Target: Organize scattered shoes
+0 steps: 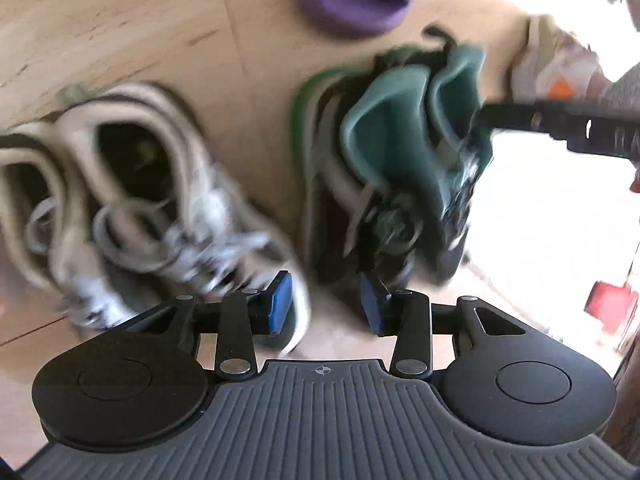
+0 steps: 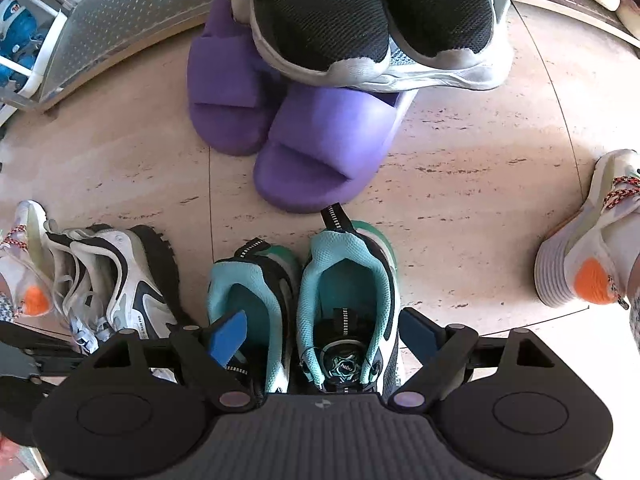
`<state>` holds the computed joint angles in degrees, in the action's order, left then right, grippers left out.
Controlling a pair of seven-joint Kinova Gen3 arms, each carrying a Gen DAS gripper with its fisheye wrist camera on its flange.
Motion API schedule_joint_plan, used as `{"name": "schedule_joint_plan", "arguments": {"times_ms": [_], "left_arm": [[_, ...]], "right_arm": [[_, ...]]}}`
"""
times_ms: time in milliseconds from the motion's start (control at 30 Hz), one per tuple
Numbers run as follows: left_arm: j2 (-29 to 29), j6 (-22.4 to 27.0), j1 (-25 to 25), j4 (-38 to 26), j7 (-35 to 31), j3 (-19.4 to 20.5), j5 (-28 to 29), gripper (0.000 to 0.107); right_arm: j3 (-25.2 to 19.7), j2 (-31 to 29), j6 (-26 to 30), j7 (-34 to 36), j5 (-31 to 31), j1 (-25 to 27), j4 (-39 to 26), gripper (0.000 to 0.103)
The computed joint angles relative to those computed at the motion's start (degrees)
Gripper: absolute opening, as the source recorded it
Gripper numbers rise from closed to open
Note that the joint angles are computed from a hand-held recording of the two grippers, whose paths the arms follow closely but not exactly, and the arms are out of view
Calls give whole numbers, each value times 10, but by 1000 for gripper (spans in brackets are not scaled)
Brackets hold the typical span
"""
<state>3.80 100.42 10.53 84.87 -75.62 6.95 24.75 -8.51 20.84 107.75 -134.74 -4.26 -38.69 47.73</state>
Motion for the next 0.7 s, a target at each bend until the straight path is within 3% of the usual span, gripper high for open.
{"name": "schedule_joint_plan", "arguments": {"times_ms": [200,333,367,567,633,700], "left_arm": [[13,-30,22,18,21,13,-48,33],[5,-41,29,31,5,13,-77,14],[8,-34,35,27,7,11,-85,6],[37,48,76,-10,19,37,-165,6],[32,47,87,-16,8,39,-169,10],[28,50,82,-28,2,32,-145,53]], "right_arm": [[1,-1,3,-3,-2,3,3,84],[0,2,3,-3,-5,4,0,84],[0,2,3,-3,-5,4,0,84],[2,4,7,-1,0,1,-5,84],[3,4,10,-2,5,-1,-3,84],[4,2,8,-4,7,0,1,84]]}}
